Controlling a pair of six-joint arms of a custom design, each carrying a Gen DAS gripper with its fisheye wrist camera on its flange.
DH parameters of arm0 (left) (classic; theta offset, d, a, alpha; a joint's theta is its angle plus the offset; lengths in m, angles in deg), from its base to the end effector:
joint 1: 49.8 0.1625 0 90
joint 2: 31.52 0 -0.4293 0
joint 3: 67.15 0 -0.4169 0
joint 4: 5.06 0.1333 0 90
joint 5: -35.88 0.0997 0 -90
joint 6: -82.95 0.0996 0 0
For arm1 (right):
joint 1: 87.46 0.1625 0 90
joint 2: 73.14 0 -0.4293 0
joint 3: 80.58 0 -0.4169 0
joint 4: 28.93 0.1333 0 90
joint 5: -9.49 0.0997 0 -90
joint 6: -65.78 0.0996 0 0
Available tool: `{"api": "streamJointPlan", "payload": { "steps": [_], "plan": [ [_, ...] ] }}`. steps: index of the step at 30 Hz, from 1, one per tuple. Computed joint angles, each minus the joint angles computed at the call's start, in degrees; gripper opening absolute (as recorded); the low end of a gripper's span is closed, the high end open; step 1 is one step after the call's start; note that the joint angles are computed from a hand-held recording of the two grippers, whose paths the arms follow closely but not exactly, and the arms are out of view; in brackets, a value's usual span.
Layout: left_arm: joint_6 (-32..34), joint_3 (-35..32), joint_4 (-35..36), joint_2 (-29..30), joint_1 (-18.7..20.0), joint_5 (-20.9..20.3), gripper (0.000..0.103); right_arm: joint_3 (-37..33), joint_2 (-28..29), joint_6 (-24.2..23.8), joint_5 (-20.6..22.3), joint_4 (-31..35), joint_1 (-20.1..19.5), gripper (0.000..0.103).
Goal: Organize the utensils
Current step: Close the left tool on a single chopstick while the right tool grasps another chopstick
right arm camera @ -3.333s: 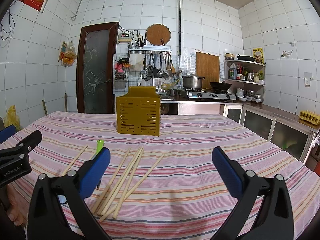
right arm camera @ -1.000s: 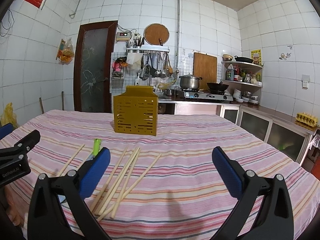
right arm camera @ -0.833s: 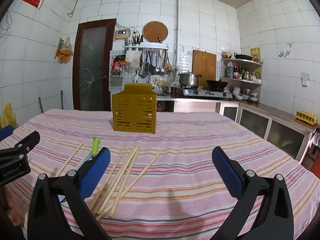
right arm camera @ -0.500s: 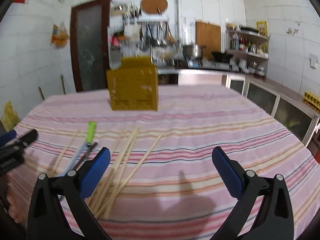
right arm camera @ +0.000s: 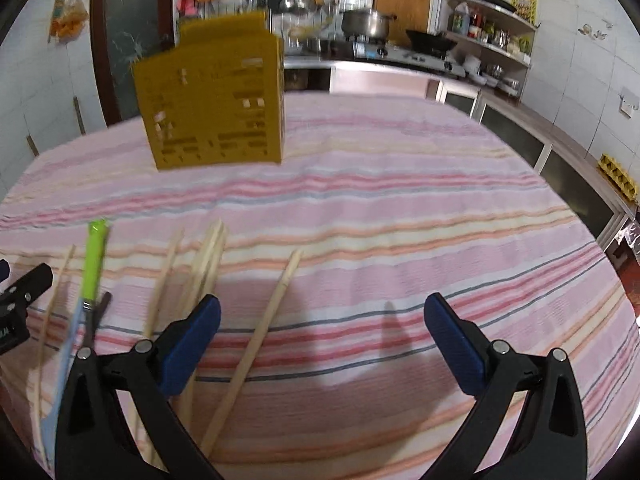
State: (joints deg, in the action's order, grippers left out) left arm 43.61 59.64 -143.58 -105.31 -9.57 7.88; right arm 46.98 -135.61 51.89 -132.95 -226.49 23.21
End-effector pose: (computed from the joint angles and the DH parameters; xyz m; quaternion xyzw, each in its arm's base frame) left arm -0.2132 -0.4702 0.1874 0.0979 0.8511 -0.3372 0.3902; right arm 0.2233 -0.4379 0.1876 0.0956 -0.8460 0.3487 0.3919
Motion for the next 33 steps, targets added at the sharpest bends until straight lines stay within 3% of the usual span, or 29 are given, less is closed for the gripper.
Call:
{"api": "streamJointPlan", "payload": {
  "steps": [4, 7, 16, 20, 22, 24, 27, 31, 33],
  "plan": [
    [-2.34, -2.08, 4.49, 0.56, 2.85, -3.64, 0.098, -0.50, -1.65, 6.14, 0.38, 8.33, -1.32, 0.099],
    [-2.94, -2.08, 5.59, 0.94, 2.79, -3.43, 0.098, -0.51, -2.58, 8.90, 1.69, 12.04, -2.14, 0.099],
    [-1.60, -3.22, 5.56, 2.12, 3.51, -3.43, 0.099, -0.87, -3.70, 13.16, 2.63, 15.68, -2.61, 0.100],
    [-2.45, -3.14, 5.22, 1.90, 3.30, -2.83, 0.095, -1.09, -2.04, 11.68, 2.21, 12.45, -1.76, 0.097],
    [-1.67, -2.77, 3.80, 1.80, 2.88, -2.77, 0.085, -1.18, -2.02, 10.60, 3.08, 11.64, -1.83, 0.083],
    [-0.23, -2.55, 2.14, 1.86, 2.37, -2.84, 0.066, -1.23, -1.74, 9.99, 3.01, 10.35, -1.60, 0.070],
    [-0.13, -3.02, 2.46, 2.14, 2.04, -4.04, 0.052, -1.46, -1.52, 8.85, 3.11, 9.21, -1.28, 0.046],
    [-0.53, -3.35, 3.38, 2.27, 1.52, -4.99, 0.037, -2.30, 0.10, 6.47, 1.12, 8.90, 0.08, 0.028],
    [0.10, -3.68, 3.43, 2.54, 1.45, -5.79, 0.028, -2.72, 0.85, 6.10, 0.20, 9.11, 0.43, 0.025]
  ]
}}
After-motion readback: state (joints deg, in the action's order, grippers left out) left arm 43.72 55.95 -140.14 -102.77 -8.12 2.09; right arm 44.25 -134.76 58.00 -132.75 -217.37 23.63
